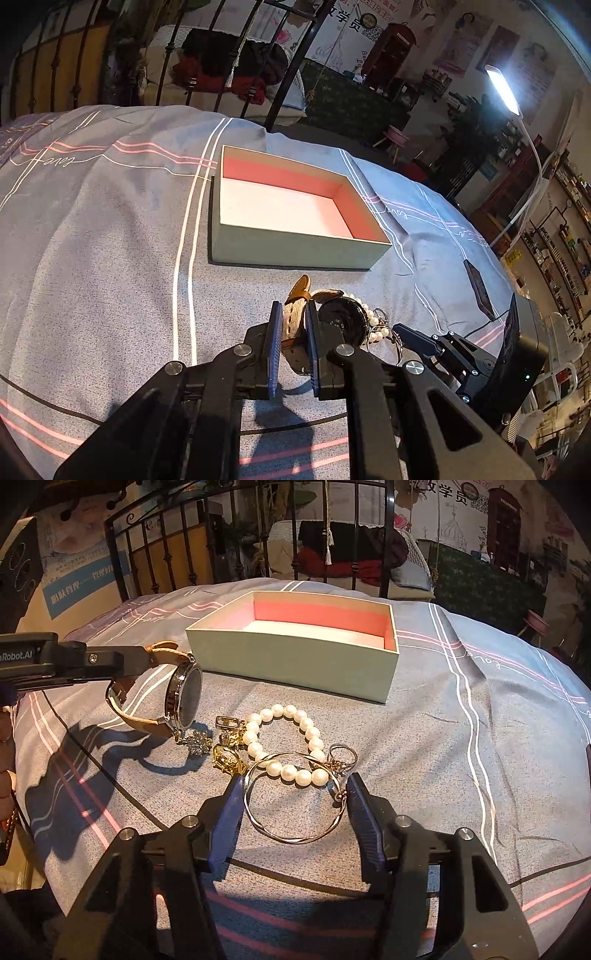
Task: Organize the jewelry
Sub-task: 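Carry the watch and bangle into the green box and open both tools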
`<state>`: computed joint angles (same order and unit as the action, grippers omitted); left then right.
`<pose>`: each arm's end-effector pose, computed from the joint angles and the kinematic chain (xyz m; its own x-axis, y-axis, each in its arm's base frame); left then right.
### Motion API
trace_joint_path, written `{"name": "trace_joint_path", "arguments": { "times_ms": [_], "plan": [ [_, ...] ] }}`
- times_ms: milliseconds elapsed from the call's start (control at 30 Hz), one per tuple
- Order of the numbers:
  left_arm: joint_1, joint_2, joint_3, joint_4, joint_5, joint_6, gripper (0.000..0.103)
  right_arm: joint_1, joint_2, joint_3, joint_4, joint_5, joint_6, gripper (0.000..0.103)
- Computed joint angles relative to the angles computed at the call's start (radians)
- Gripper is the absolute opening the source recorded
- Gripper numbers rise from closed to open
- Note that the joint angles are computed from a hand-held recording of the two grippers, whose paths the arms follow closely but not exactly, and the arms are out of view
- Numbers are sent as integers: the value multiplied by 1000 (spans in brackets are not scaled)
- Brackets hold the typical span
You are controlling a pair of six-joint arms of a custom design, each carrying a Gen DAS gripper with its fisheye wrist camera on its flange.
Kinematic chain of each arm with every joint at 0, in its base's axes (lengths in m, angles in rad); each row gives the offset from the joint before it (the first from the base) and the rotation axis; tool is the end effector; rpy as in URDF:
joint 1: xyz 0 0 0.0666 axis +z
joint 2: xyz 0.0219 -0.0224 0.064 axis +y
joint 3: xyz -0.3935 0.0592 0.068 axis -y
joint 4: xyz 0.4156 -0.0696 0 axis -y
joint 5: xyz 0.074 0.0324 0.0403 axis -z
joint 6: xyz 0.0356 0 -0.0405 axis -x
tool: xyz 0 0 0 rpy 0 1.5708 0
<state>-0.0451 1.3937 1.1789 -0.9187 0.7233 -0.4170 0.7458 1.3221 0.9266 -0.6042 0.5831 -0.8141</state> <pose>0.4665 -0.0450 0.3500 -0.7003 0.3355 -0.6300 0.6534 0.6566 -0.3767 0.3297 0.2773 0.2812 -0.6772 0.2008 -0.7079 0.2106 0.9747 0.0750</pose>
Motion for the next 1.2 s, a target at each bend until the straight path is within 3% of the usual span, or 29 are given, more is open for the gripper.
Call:
{"name": "trace_joint_path", "arguments": {
  "times_ms": [167, 400, 633, 900, 1200],
  "plan": [
    [-6, -1, 6, 8, -2, 9, 12, 11, -23, 8, -3, 35, 13, 57],
    [-44, 18, 70, 55, -10, 69, 12, -59, -33, 75, 5, 48, 139, 57],
    [-115, 83, 182, 135, -123, 162, 12, -176, 15, 171, 6, 4, 243, 57],
    [-181, 223, 353, 83, -218, 213, 12, -295, 104, 275, -18, -90, 267, 58],
    [-217, 318, 422, 15, -292, 173, 12, -339, 189, 323, -49, -183, 263, 58]
  ]
}}
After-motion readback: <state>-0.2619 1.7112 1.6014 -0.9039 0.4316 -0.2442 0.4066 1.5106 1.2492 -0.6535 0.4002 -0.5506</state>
